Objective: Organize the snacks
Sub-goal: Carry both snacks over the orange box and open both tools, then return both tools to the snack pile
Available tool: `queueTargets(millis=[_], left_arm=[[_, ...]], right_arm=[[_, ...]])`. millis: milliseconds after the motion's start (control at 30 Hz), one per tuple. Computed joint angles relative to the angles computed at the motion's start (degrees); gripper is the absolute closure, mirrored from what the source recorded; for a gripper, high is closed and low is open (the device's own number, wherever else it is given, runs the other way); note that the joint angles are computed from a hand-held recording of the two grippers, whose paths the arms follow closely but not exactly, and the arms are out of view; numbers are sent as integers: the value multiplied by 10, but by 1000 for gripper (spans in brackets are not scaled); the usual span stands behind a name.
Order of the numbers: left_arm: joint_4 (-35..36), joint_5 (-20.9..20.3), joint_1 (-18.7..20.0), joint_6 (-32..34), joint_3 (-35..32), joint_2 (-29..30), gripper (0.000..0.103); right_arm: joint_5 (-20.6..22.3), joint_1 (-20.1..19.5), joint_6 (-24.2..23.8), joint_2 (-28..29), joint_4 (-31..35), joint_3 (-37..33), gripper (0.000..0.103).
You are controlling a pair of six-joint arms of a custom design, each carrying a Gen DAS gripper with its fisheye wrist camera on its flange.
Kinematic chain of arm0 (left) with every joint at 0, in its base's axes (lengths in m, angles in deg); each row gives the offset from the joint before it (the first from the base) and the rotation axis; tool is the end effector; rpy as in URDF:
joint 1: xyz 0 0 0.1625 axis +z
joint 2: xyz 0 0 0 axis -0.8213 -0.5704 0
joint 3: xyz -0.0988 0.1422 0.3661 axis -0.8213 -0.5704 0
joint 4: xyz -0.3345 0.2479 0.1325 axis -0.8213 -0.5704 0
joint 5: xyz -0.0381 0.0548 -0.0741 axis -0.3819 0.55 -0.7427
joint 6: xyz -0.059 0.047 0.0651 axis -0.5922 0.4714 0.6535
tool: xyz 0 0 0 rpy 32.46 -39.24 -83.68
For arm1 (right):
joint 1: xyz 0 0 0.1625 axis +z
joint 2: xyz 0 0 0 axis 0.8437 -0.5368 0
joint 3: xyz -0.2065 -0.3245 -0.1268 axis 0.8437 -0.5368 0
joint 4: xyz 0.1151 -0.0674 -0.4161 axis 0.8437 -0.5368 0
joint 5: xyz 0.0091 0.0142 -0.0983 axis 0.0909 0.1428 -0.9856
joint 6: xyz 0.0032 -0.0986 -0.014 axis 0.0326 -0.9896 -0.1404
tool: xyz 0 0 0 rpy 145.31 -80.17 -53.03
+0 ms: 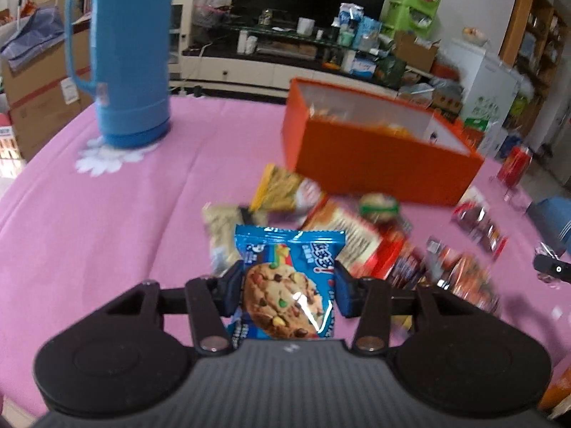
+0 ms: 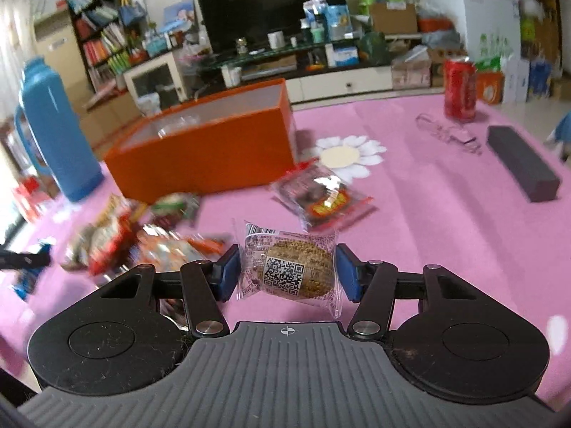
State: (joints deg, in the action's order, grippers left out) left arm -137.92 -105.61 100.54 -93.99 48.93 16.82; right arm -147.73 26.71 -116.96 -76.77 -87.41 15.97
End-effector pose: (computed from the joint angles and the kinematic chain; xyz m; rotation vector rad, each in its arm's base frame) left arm -0.3101 -0.6283 0.1556 0.0752 2.2382 -1.1595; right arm 0.0582 -0.7225 0.3092 0.7061 -2.4990 1.0699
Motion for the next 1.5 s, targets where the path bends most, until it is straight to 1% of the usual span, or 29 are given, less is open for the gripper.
queueTargets(millis=[33,100,167,267,333,367,467,500,567,600,633,667,700,733,767,800,833,867,900,933,1000,1067,1167,1233,1300,1367,1433,1500], left_arm=[[-5,-6,4,14,-20,8,55],[-37,-11,13,72,-87,42,55],[-73,-13,21,141,-162,84,55],[-83,-42,41,207,-305,161,55],[-70,-51,53,245,-401,217,55],[-50,-60,61,252,-460,250,55],[17,-93,79,243,-584,318,55],[35,-93,83,242,-622,341,55],[61,-78,88,245,-687,381,54],[71,-71,89,249,-710,396,54],[77,-63,91,251,-721,405,49],[84,-55,91,259,-744,419,42],[84,-45,91,269,-760,430,42],[81,-36,90,280,-774,439,42],[75,-33,89,287,-773,440,41],[65,-35,88,290,-757,431,40],[53,-37,86,296,-744,425,39],[40,-36,85,301,-728,417,38],[33,-32,83,309,-722,414,38],[27,-29,81,313,-714,410,37],[29,-24,78,311,-708,406,37],[22,-23,75,310,-687,395,37],[3,-11,67,321,-653,378,36],[-16,-2,60,327,-621,362,35],[-31,8,54,323,-578,342,34],[-22,15,48,313,-545,324,34],[-30,25,41,315,-507,305,33],[-49,32,32,305,-441,273,32]], right_arm=[[13,3,11,5,9,-13,63],[36,16,20,23,19,-49,63],[47,33,11,53,19,-99,63],[38,61,-9,129,22,-209,63],[41,70,-4,186,39,-291,63],[40,73,-1,215,49,-332,63],[25,79,25,302,102,-459,63],[19,79,32,331,118,-502,63],[-2,80,34,381,138,-570,63],[-6,79,34,398,141,-591,62],[-14,79,31,414,151,-612,61],[-19,78,25,423,158,-624,57],[-17,76,15,426,144,-619,54],[-19,76,3,431,129,-619,54],[-22,78,-4,430,120,-615,53],[-12,78,-6,421,98,-596,45],[-2,78,-6,412,76,-577,40],[6,79,-6,401,57,-558,31],[15,79,-8,391,42,-540,28],[23,79,-9,380,28,-522,28],[27,80,-13,361,7,-493,23],[24,82,-12,348,2,-477,23],[19,82,-11,325,6,-450,23],[15,81,-13,302,-6,-417,22],[14,80,-21,279,-17,-383,19],[9,81,-30,255,-31,-349,16],[10,80,-40,230,-39,-313,15],[10,79,-53,204,-56,-274,13]])
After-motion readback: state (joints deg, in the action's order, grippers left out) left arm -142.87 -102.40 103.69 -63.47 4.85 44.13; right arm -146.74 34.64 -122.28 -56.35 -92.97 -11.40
